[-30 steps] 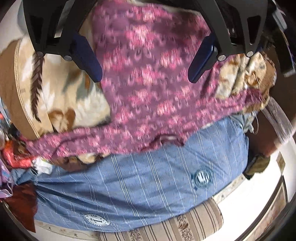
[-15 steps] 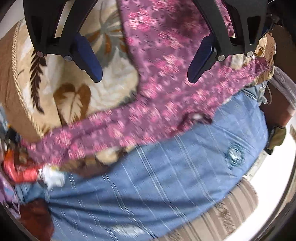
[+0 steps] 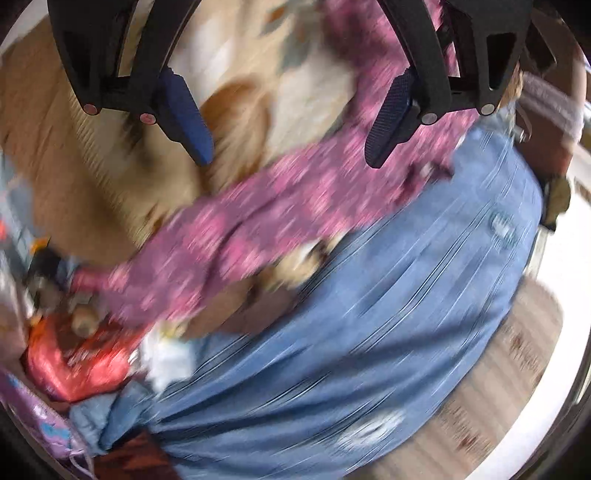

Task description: Fold small clothes

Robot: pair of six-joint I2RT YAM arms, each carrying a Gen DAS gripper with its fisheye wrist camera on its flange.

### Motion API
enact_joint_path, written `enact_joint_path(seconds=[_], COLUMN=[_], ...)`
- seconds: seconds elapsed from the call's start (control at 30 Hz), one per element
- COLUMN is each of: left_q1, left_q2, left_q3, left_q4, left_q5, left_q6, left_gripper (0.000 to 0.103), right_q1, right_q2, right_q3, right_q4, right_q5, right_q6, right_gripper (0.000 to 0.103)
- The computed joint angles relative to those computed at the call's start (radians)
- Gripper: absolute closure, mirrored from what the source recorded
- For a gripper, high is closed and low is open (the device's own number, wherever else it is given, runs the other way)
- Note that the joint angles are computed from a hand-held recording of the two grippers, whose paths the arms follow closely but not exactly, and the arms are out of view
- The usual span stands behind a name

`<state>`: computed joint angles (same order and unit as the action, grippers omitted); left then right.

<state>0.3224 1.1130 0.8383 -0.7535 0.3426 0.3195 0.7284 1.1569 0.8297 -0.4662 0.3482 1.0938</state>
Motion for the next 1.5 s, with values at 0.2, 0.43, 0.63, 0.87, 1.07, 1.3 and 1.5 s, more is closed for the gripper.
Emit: enact_joint_path(seconds=[0.2,0.43,0.63,0.87,1.07,1.3,1.5], left_q1=[-0.204,-0.195,-0.042,0.335,0.591,0.672,0.647], left_q2=[0.118,0.160,0.188,0.414,0.751,1.058,1.093], left_q3=[0.009,-0.003,0.055,0.311,0.627,0.888,0.865], left_q4=[0.108,0.144,0.062,-0.249,-0.427,-0.583,-0.580], left_q5=[-0.037,-0.026,0.074,0.389,0.445,0.448,0.428], left_q6=[-0.172,-0.160,-0.084,0.200,0.382,0.458,0.502], left_gripper=[0.000,0.000,0.000,0.000,0.000,0.000,0.000], right_q1=[-0.492,-0.574,-0.370,0.181,0.417,0.447,0.407], right_q2=[0.060,0.282,0.216,0.290,0.645,1.041,1.119], right_q3=[-0.134,-0.056,0.054,0.371,0.696,0.976,0.997], right_q4=[0.150,0.217,0.085,-0.062,0.078,0.134,0.081], right_q5=[-0.318,-0.290,-0.008,0.412,0.318,-0.069,-0.328], right_q6=[-0.124,-0.147,-0.158,-0.225,-0.373,-0.388,-0.346], right_gripper=[0.028,0.063,0.091,0.091,0.092,0.085,0.057])
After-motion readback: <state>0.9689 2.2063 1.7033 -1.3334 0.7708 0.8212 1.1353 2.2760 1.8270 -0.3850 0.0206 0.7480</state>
